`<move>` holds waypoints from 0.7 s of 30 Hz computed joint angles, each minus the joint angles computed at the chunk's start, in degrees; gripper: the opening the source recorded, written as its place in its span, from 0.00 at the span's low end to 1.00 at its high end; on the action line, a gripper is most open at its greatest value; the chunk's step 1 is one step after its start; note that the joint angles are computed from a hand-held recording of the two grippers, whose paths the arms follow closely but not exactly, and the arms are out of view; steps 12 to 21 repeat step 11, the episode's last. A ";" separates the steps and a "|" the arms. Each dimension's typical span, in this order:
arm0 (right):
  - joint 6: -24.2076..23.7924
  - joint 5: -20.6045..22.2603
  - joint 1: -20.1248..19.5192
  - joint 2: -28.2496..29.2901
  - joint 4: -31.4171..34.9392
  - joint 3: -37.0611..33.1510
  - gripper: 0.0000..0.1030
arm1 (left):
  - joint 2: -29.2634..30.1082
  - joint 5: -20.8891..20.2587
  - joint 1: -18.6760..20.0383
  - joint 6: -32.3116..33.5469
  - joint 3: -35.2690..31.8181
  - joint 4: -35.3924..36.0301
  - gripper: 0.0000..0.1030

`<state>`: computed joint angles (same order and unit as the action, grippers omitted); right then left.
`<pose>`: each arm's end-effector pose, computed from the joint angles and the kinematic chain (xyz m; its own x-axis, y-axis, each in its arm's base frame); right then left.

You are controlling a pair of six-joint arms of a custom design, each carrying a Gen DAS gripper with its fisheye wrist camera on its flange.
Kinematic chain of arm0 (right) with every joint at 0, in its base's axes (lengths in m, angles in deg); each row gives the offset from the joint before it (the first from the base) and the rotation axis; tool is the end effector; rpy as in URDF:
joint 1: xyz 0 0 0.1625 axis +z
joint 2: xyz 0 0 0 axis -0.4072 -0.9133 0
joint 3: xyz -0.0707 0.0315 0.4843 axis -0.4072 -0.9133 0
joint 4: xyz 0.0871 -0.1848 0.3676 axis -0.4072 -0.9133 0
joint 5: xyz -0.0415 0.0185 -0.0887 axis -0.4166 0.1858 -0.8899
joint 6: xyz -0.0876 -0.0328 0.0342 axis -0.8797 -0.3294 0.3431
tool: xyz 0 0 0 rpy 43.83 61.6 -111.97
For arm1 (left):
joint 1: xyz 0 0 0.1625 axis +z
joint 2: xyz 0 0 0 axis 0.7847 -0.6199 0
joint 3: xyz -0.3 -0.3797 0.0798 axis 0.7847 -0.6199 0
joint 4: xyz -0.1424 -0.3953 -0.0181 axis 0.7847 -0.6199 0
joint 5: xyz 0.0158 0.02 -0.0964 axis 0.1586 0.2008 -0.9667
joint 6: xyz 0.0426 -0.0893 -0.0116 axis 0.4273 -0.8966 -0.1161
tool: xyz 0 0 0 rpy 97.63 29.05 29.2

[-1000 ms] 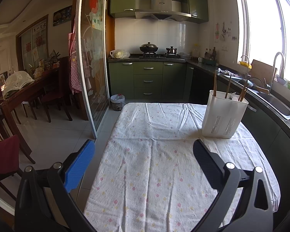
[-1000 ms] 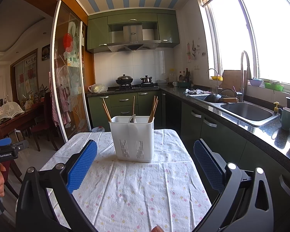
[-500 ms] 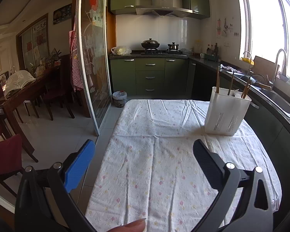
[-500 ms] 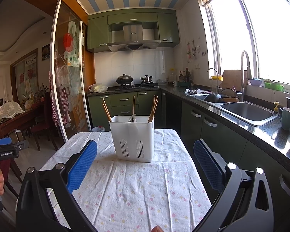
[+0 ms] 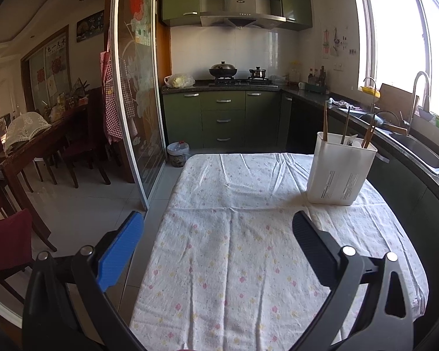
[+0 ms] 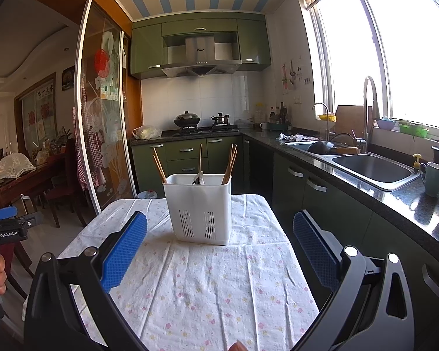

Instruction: Organize utensils

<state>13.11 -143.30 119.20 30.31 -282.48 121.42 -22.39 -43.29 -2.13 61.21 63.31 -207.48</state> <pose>0.1927 -0.7368 0.3460 -0.7701 -0.2427 0.5899 -0.6379 0.2863 -0.7149 -0.3305 -0.7407 0.2206 -0.6235 -0.3217 -0.7126 0.5349 0.4892 -0.6889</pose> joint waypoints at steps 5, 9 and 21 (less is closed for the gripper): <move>-0.04 -0.07 0.00 0.02 0.03 -0.04 0.96 | -1.12 -0.81 0.09 -3.47 1.00 3.80 0.94; 0.03 -0.35 0.02 -0.01 -0.04 0.05 0.96 | -1.19 -0.24 0.15 -4.35 0.92 5.34 0.94; 0.10 -0.68 -0.01 0.12 0.02 -0.12 0.96 | -1.76 -0.48 0.33 -7.08 1.45 8.14 0.94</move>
